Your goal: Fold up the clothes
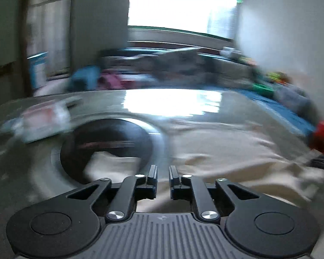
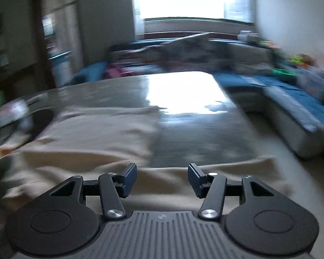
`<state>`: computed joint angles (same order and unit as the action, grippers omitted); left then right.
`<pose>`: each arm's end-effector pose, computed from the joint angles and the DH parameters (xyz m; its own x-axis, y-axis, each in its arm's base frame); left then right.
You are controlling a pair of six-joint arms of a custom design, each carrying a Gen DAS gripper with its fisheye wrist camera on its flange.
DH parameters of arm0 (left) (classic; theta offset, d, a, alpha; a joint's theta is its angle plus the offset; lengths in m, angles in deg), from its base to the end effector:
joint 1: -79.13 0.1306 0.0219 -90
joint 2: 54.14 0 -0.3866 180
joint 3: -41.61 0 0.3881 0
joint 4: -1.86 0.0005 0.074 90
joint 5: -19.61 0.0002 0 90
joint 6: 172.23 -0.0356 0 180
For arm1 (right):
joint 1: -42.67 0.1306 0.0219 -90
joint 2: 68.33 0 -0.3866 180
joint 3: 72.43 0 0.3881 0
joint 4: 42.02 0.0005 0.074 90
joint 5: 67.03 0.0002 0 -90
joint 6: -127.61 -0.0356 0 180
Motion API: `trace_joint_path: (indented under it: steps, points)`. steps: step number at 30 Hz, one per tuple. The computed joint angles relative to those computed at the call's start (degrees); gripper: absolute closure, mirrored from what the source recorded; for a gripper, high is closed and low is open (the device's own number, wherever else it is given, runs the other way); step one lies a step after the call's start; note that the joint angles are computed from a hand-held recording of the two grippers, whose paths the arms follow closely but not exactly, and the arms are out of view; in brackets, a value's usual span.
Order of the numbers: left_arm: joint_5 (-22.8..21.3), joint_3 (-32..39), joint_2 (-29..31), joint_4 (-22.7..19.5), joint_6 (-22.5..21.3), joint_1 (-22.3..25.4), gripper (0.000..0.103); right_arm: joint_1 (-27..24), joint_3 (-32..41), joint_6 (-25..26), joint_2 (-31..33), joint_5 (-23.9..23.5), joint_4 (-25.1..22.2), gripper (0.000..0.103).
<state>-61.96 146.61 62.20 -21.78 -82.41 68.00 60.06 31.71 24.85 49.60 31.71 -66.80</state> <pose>0.6497 -0.1337 0.3380 -0.5615 0.1136 -0.8196 0.3106 0.9471 -0.0815 0.6365 0.1932 0.3114 -0.6205 0.0344 -0.7835 -0.0461 0.9957 0.0803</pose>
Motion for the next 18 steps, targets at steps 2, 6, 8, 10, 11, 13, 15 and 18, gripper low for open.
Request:
trace_joint_path:
  steps: [2,6,8,10,11,13,15,18]
  points:
    - [4.65,-0.46,-0.31,-0.82,-2.92,-0.75,0.076,0.84,0.91,2.88,0.30,-4.33,-0.36,0.049]
    - [11.45,-1.38,-0.58,-3.20,-9.57,-2.36,0.060,2.99,4.35,8.75,1.81,-12.83,-3.63,0.049]
    - [12.19,-2.05,-0.60,-3.79,-12.56,-3.02,0.060,4.26,5.47,11.90,2.41,-14.43,-5.47,0.050]
    - [12.21,-2.62,-0.50,-4.21,-15.07,-3.54,0.060,5.27,6.19,14.25,3.02,-14.41,-6.91,0.051]
    - [12.21,-2.64,-0.29,-4.62,-15.90,-3.71,0.060,5.61,6.67,15.14,3.40,-14.44,-7.70,0.051]
    - [12.01,-2.76,0.10,-5.17,-17.49,-4.04,0.061,6.26,7.47,16.33,4.16,-14.41,-8.97,0.055]
    - [11.32,-3.12,0.37,-4.97,-18.73,-4.36,0.084,6.89,7.30,17.20,4.50,-13.32,-9.15,0.060]
    - [11.91,-3.20,0.54,-5.61,-19.39,-4.31,0.100,7.20,6.78,17.76,4.53,-11.65,-9.40,0.085]
